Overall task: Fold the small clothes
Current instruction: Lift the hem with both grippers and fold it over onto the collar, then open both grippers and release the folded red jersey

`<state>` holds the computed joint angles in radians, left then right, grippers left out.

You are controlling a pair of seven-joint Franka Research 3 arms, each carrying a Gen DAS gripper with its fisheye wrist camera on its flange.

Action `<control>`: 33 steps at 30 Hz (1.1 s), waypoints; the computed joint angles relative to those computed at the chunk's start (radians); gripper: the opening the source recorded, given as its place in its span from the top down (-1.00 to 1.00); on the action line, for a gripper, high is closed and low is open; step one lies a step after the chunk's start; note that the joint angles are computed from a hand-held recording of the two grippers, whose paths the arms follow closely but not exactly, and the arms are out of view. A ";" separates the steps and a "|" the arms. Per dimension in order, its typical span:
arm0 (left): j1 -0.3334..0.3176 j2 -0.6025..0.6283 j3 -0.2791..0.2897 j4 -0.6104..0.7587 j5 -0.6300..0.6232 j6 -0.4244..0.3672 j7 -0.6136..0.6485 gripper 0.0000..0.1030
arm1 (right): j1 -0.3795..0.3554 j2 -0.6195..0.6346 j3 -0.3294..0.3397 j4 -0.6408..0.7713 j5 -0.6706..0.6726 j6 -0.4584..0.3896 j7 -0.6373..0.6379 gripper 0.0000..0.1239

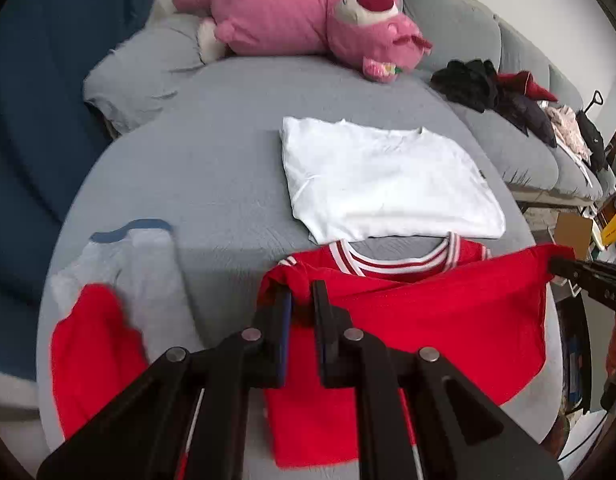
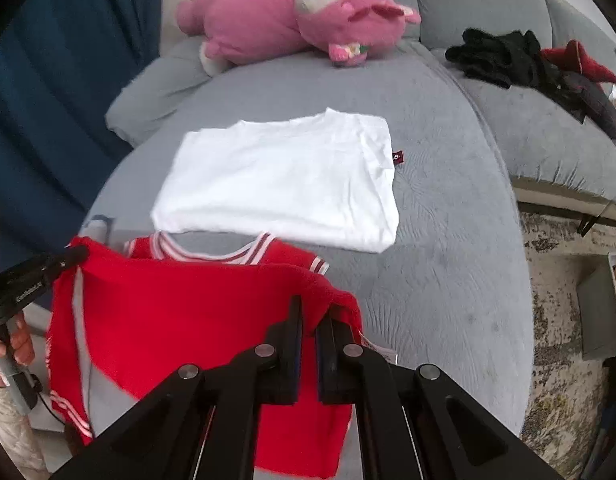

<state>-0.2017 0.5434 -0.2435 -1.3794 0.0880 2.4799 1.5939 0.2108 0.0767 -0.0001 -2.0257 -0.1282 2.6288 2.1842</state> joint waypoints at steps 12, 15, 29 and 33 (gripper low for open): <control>-0.055 0.245 0.050 0.397 0.021 -0.210 -0.086 0.57 | 0.002 0.068 -0.055 0.022 0.013 0.058 -0.002 0.84; -0.053 0.257 0.052 0.434 0.020 -0.213 -0.116 0.49 | -0.005 0.052 -0.059 0.015 -0.024 0.077 0.019 0.84; 0.083 -0.154 -0.013 -0.285 -0.028 0.024 0.047 0.24 | -0.035 -0.283 0.056 -0.411 0.086 0.170 -0.078 0.51; 0.111 -0.247 -0.031 -0.435 -0.112 0.062 0.128 0.24 | -0.029 -0.349 0.099 -0.510 0.154 0.198 -0.104 0.47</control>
